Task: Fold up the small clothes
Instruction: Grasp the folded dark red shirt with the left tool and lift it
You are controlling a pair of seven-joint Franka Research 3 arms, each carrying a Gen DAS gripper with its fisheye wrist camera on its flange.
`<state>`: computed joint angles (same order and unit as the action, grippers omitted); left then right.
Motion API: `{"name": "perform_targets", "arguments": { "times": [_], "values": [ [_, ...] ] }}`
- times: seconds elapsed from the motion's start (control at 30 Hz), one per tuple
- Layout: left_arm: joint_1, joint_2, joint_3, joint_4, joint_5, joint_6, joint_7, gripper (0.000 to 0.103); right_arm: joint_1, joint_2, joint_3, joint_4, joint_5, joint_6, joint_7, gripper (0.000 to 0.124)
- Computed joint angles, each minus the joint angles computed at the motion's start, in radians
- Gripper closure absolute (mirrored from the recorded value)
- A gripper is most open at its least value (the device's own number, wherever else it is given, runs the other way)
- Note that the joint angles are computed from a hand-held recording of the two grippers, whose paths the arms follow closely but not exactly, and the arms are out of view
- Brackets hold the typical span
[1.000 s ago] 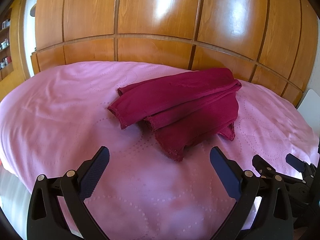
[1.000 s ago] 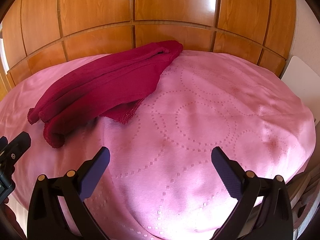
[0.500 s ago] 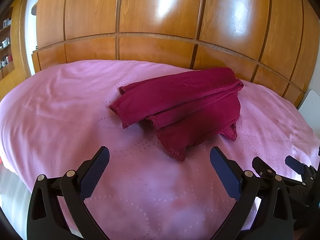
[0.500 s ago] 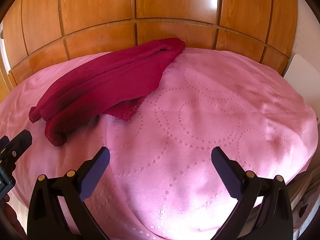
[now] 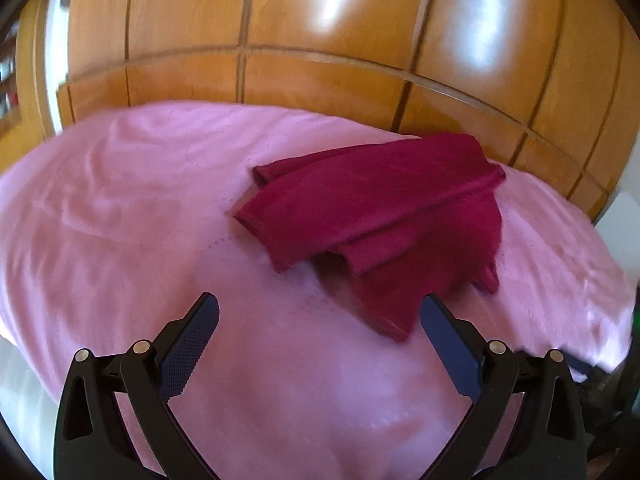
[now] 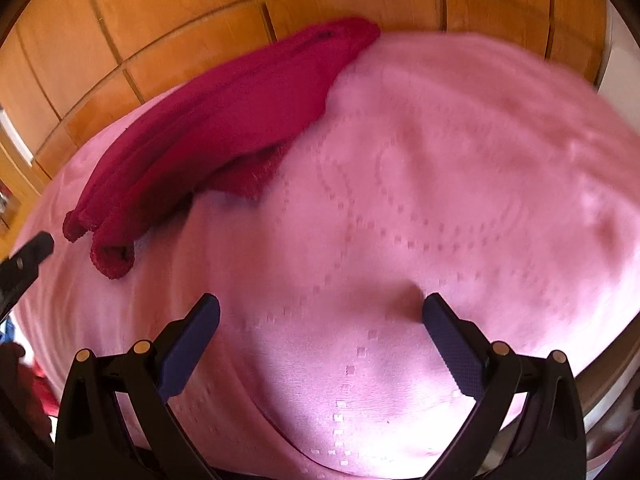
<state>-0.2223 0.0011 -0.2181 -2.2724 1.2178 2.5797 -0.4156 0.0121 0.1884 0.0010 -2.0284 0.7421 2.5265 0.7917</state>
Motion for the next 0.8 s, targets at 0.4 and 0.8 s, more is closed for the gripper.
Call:
{"name": "perform_targets", "arguments": {
  "times": [0.4, 0.8],
  "values": [
    [0.16, 0.025, 0.086, -0.001, -0.094, 0.249, 0.092, 0.003, -0.077, 0.026, -0.011, 0.054, 0.164, -0.207, -0.184, 0.023],
    [0.074, 0.105, 0.177, 0.134, 0.22, 0.487, -0.098, 0.102, -0.121, 0.113, 0.002, 0.275, 0.286, -0.342, -0.168, 0.031]
  ]
}}
